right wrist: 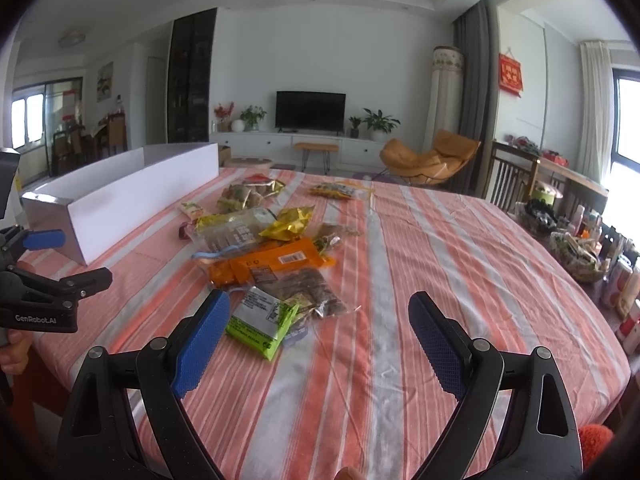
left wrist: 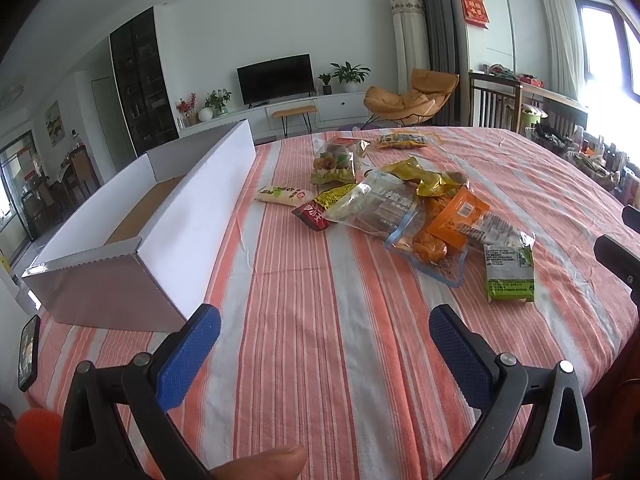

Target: Organize snacks

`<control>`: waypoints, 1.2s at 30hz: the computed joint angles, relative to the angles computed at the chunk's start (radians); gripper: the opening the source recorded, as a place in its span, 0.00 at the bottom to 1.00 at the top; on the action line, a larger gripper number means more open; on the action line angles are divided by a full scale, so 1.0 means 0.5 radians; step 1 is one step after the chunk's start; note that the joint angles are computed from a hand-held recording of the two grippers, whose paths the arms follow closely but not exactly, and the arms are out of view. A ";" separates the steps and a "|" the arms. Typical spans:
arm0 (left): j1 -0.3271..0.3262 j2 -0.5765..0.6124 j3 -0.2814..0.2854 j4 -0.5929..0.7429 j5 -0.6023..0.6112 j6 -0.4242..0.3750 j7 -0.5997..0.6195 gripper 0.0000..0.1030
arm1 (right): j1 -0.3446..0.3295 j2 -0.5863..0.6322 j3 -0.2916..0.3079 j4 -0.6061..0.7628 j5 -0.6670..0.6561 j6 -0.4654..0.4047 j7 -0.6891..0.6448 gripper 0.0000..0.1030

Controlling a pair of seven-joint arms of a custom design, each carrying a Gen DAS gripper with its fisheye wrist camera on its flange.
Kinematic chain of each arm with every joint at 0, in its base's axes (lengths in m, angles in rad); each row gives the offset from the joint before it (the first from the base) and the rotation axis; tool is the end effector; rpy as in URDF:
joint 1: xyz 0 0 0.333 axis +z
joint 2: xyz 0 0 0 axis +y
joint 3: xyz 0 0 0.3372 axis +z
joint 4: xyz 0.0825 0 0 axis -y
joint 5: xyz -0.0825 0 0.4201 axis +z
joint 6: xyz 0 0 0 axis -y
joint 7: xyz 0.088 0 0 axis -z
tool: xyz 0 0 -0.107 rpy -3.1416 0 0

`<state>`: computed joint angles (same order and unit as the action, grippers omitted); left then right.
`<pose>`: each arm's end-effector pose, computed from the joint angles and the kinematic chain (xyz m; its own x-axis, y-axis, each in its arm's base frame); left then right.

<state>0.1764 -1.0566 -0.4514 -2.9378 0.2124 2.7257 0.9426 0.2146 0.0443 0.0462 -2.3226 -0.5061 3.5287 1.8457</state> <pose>0.3139 -0.0890 0.4847 0.2922 -0.9497 -0.1125 -0.6087 -0.0940 -0.7878 0.5379 0.2044 0.4514 0.4881 -0.8673 0.0974 -0.3338 -0.2886 -0.8974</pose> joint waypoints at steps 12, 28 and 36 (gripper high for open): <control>0.000 0.000 -0.001 -0.004 0.005 0.002 -0.005 1.00 | -0.003 0.009 0.001 0.006 -0.024 -0.006 0.019 0.90; 0.001 -0.001 -0.003 -0.008 0.009 0.001 -0.006 1.00 | -0.006 0.018 0.002 0.009 -0.033 -0.012 0.027 0.90; 0.000 0.000 -0.002 -0.006 0.011 0.001 -0.005 1.00 | -0.008 0.017 0.003 0.009 -0.037 -0.015 0.033 0.90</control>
